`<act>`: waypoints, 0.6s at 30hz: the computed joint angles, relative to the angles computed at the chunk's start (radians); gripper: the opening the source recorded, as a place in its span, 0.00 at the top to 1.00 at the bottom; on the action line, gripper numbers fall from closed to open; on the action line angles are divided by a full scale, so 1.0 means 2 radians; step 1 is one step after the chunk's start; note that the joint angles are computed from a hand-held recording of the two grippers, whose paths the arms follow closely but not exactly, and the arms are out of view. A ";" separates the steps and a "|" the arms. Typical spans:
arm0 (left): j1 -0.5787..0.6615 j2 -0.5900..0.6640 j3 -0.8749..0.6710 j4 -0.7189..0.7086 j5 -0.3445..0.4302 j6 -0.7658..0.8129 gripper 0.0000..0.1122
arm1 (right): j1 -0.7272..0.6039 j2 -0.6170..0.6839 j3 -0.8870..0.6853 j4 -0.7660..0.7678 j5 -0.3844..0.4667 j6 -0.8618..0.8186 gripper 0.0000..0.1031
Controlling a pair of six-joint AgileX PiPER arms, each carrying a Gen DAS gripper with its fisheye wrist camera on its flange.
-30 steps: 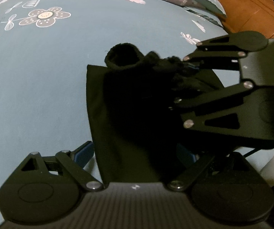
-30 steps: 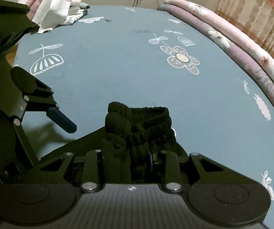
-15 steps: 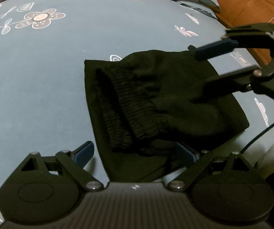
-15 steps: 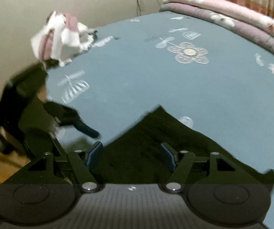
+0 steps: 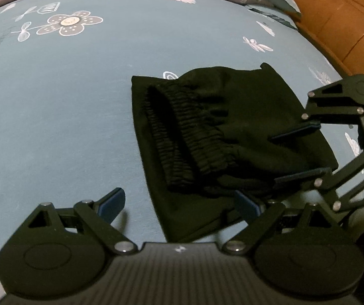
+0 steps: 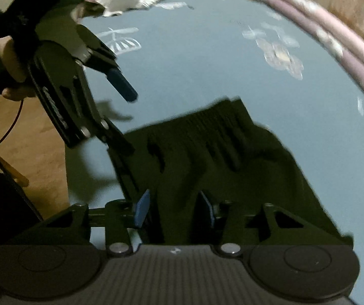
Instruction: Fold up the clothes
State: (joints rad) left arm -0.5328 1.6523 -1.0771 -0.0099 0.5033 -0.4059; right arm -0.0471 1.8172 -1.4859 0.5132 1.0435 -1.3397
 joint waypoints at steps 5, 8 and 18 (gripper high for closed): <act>-0.002 -0.002 0.007 0.016 -0.003 -0.023 0.18 | 0.028 0.006 0.024 -0.017 -0.062 0.011 0.98; -0.001 -0.007 0.014 0.020 -0.006 -0.030 0.18 | 0.023 0.015 -0.003 0.002 -0.038 0.027 0.98; 0.002 -0.021 0.040 0.032 -0.023 -0.059 0.18 | 0.041 0.071 -0.078 0.021 0.020 0.072 0.97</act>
State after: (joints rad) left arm -0.5289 1.6103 -0.9966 0.0546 0.4566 -0.5240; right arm 0.0349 1.9600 -1.6428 0.5543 1.0840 -1.1955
